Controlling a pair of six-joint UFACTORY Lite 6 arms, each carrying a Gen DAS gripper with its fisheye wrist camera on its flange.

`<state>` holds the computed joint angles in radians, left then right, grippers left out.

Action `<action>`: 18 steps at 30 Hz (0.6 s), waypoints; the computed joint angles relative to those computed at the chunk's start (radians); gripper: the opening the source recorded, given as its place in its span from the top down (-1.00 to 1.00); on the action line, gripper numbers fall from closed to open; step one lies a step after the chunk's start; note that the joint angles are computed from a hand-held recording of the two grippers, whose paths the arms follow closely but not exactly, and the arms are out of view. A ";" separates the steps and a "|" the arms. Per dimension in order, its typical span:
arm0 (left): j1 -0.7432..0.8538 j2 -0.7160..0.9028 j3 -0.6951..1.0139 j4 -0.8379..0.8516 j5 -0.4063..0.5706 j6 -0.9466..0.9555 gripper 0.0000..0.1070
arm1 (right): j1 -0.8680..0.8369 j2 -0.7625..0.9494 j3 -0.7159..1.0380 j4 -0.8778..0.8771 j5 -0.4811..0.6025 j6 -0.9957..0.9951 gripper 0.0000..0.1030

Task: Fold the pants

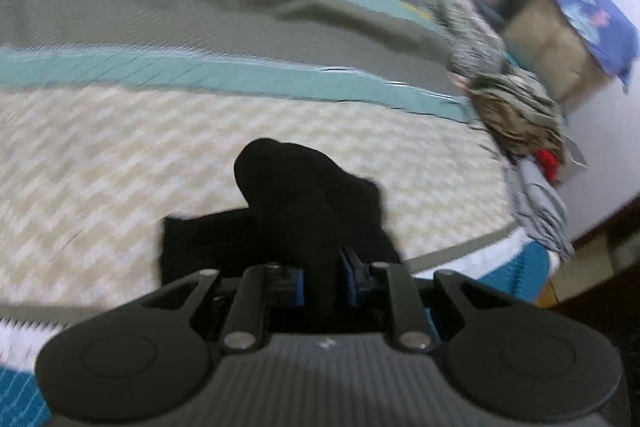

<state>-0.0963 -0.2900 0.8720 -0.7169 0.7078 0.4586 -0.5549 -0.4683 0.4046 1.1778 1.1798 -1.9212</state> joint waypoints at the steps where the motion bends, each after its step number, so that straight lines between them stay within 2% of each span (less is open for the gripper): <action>1: 0.028 -0.004 -0.032 -0.005 -0.006 0.017 0.69 | 0.074 0.015 0.003 0.009 -0.052 0.020 0.57; 2: 0.064 0.000 -0.073 -0.018 -0.015 0.045 0.69 | 0.144 0.064 0.018 0.023 -0.112 0.023 0.56; 5: 0.126 0.062 -0.176 -0.086 -0.075 0.139 0.60 | 0.322 0.208 0.026 0.056 -0.276 0.036 0.34; 6: 0.141 0.101 -0.207 -0.136 -0.102 0.191 0.59 | 0.355 0.260 0.027 0.064 -0.310 0.031 0.08; 7: 0.148 0.144 -0.234 -0.218 -0.130 0.260 0.57 | 0.382 0.285 0.021 0.079 -0.341 0.022 -0.10; 9: 0.144 0.141 -0.277 -0.338 -0.168 0.354 0.55 | 0.386 0.279 0.005 0.114 -0.366 -0.034 -0.11; 11: 0.112 0.122 -0.267 -0.298 -0.188 0.300 0.49 | 0.345 0.258 0.039 0.045 -0.310 0.030 -0.14; 13: 0.083 0.103 -0.246 -0.213 -0.200 0.214 0.48 | 0.245 0.287 0.098 -0.009 -0.182 0.077 -0.14; 15: 0.101 0.031 -0.260 -0.141 -0.192 0.159 0.31 | 0.123 0.315 0.149 -0.043 -0.045 0.103 -0.14; 16: 0.124 -0.024 -0.289 -0.122 -0.195 0.156 0.15 | 0.086 0.326 0.165 -0.047 -0.004 0.111 -0.14; 18: 0.146 -0.124 -0.314 -0.053 -0.194 0.091 0.11 | 0.038 0.334 0.181 -0.047 0.050 0.128 -0.13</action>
<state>0.0496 -0.4141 0.5581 -0.7696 0.5134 0.5496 -0.5173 -0.1343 0.5851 1.1307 1.2296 -1.7936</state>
